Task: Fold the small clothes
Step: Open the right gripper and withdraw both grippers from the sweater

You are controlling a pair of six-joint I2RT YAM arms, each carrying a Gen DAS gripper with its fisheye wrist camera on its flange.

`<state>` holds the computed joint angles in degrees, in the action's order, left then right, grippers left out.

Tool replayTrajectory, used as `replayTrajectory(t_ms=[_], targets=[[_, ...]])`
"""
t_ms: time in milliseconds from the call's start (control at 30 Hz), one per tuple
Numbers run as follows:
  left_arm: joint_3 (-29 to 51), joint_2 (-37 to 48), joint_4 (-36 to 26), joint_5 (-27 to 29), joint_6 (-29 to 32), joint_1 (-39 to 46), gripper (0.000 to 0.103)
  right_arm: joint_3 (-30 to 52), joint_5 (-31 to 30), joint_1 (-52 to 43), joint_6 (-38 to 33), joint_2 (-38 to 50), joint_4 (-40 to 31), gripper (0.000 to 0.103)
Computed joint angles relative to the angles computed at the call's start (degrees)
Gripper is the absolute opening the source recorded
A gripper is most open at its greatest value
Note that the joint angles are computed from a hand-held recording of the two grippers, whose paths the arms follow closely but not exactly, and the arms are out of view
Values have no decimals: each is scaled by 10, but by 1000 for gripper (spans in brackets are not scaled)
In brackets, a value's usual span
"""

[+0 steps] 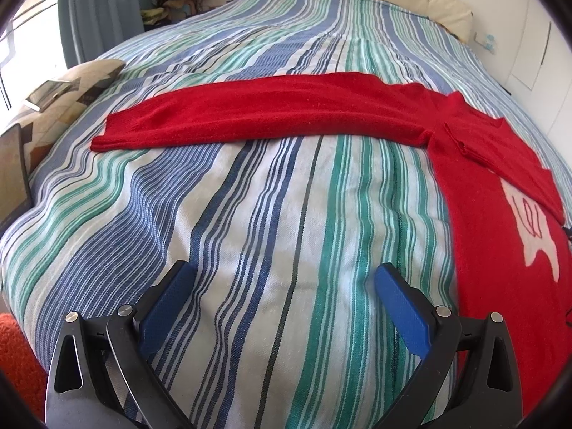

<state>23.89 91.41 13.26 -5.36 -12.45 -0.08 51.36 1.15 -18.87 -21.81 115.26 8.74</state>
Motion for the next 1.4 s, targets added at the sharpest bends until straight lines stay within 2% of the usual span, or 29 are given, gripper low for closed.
replayTrajectory(t_ms=[133,233,300,367,433,467,533,567,633,700,833,900,933,1000,1067,1233,1333,1400], targets=[[-4,-16,-6,16,4,7,102,-36,-41,-32,-8,-73,-33,56],[-7,-31,-14,38,-2,19,102,-80,-141,-86,-64,-183,-124,57],[-7,-43,-25,51,-2,25,101,-106,-220,-138,-139,-281,-230,58],[-9,-74,-49,67,2,28,101,-110,-290,-209,-250,-388,-371,58],[-18,-132,-79,79,10,15,101,-87,-352,-283,-361,-471,-525,67],[-22,-166,-96,82,16,0,101,-65,-376,-321,-419,-491,-606,77],[-26,-229,-135,85,21,-45,101,-36,-393,-371,-508,-506,-732,79],[-27,-253,-153,85,17,-74,101,-41,-390,-377,-519,-516,-757,79],[-26,-281,-182,92,3,-137,101,-94,-381,-342,-469,-551,-734,79],[-28,-276,-190,98,-14,-200,101,-159,-387,-288,-394,-573,-683,79],[-25,-170,-155,96,-24,-283,101,-287,-372,-109,-136,-564,-463,79],[-21,-125,-152,77,-13,-301,101,-330,-353,-47,-56,-525,-360,79],[-31,-132,-153,59,-11,-318,101,-349,-327,-22,-30,-503,-312,79],[-36,-160,-170,39,-4,-334,101,-375,-268,3,-4,-449,-244,78],[-47,-205,-183,37,-12,-338,101,-398,-249,-13,-7,-449,-221,76],[-65,-277,-186,41,-29,-294,101,-419,-317,-103,-29,-624,-278,76],[-72,-262,-167,74,-39,-232,101,-422,-318,-119,-12,-644,-260,76],[-78,-244,-158,94,-44,-189,101,-420,-320,-129,-11,-616,-236,76]])
